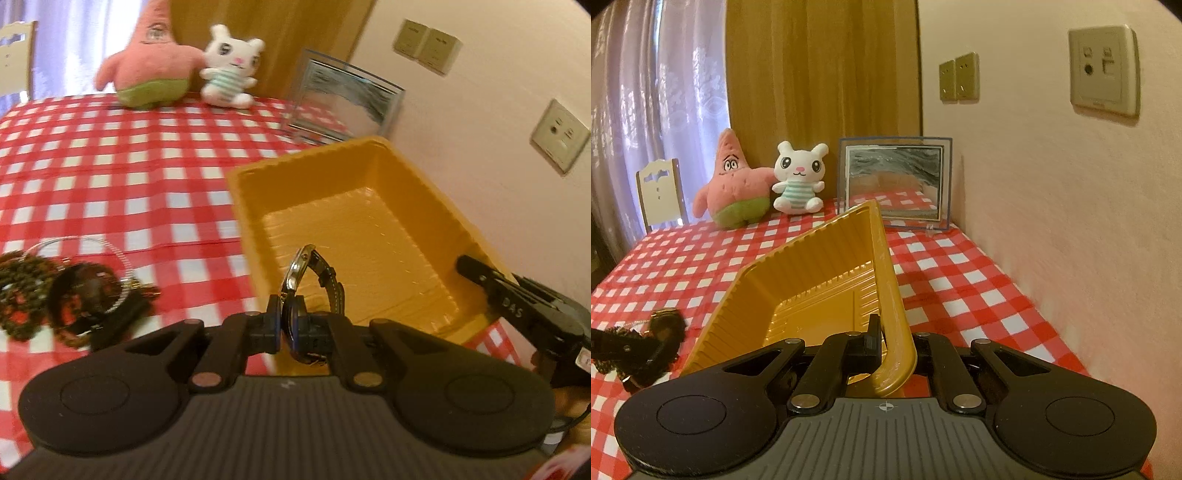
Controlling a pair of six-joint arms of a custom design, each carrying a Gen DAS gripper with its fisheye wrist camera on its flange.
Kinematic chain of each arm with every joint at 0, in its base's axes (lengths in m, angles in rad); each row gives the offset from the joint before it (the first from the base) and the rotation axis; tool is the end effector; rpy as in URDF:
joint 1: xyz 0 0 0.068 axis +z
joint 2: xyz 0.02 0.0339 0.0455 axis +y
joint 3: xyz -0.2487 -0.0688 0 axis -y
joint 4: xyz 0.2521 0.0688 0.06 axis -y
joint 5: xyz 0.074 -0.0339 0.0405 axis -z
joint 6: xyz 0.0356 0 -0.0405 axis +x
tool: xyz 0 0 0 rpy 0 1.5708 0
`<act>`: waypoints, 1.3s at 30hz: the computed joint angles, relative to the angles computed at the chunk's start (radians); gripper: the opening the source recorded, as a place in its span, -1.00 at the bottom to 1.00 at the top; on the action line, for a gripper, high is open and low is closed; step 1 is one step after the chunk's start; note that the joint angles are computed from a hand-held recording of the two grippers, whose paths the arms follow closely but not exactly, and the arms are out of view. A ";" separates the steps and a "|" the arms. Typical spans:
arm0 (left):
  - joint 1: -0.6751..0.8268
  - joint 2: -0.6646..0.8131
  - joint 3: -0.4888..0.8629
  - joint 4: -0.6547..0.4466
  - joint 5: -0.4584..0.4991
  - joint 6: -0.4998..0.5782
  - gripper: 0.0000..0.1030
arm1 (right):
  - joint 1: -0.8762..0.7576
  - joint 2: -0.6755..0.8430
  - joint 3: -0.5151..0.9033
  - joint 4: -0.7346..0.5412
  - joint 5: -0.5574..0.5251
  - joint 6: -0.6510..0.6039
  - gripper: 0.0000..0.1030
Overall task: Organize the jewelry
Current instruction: 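Carry the watch into the orange tray and open the left tool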
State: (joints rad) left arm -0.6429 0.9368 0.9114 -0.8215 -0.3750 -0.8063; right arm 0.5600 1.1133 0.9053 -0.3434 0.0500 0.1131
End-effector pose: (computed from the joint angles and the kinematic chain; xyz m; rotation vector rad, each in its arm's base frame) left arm 0.1656 -0.1078 0.2872 -0.3601 2.3290 -0.2560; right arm 0.2234 0.1379 0.2859 -0.4452 2.0941 0.3446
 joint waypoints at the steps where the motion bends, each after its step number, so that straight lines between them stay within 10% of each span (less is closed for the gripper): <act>1: 0.001 0.019 0.001 0.018 0.012 0.007 -0.89 | 0.003 0.001 0.003 -0.001 0.004 -0.005 -0.89; 25: -0.021 0.196 0.046 0.092 -0.009 -0.046 -0.58 | 0.006 0.022 -0.012 0.066 -0.015 -0.146 -0.89; 39: -0.061 -0.049 -0.006 -0.272 -0.192 -0.087 0.12 | -0.021 0.042 0.002 0.054 -0.043 -0.129 -0.89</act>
